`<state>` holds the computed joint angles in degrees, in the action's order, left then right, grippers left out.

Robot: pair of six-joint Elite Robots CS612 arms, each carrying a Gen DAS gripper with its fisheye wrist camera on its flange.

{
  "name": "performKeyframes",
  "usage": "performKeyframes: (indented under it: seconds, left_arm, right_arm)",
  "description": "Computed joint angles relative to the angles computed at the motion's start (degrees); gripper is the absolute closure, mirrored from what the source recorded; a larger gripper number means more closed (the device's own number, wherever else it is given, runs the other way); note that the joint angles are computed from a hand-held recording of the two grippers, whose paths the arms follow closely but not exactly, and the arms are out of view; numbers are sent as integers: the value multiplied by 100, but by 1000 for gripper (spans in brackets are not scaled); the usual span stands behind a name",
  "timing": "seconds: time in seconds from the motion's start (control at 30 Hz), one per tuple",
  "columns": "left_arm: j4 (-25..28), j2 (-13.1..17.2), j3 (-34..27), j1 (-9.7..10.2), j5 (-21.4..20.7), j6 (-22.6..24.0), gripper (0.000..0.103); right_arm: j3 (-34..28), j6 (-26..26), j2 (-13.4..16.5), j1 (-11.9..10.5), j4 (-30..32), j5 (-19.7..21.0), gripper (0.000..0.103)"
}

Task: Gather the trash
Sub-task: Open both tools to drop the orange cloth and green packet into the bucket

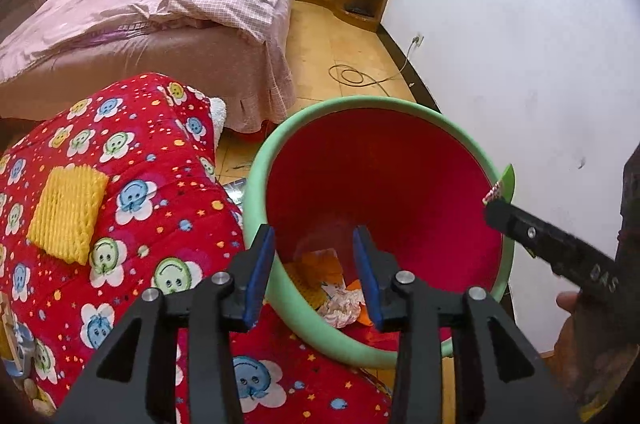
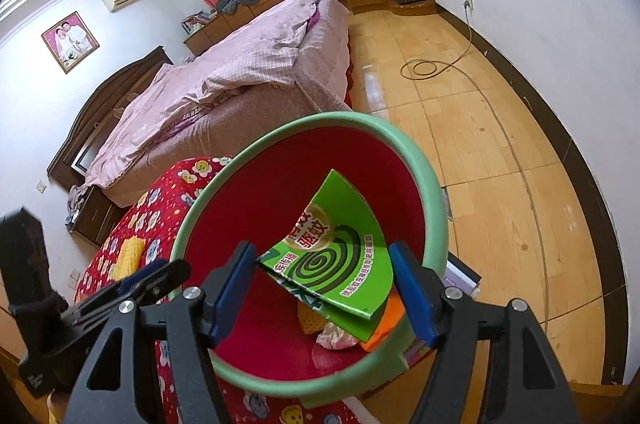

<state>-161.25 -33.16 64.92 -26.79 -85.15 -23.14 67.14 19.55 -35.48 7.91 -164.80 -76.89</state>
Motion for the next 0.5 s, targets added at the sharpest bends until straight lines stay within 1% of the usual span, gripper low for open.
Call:
performKeyframes:
  seconds: [0.07, 0.17, 0.5]
  left_arm:
    - [-49, -38, 66, 3, 7, -35, 63]
    - [-166, -108, 185, 10, 11, -109, 63]
    - [-441, -365, 627, 19, 145, -302, 63]
  right_arm:
    - [-45, 48, 26, -6, 21, -24, 31]
    - [-23, 174, 19, -13, -34, -42, 24]
    - [208, 269, -111, -4, -252, 39, 24]
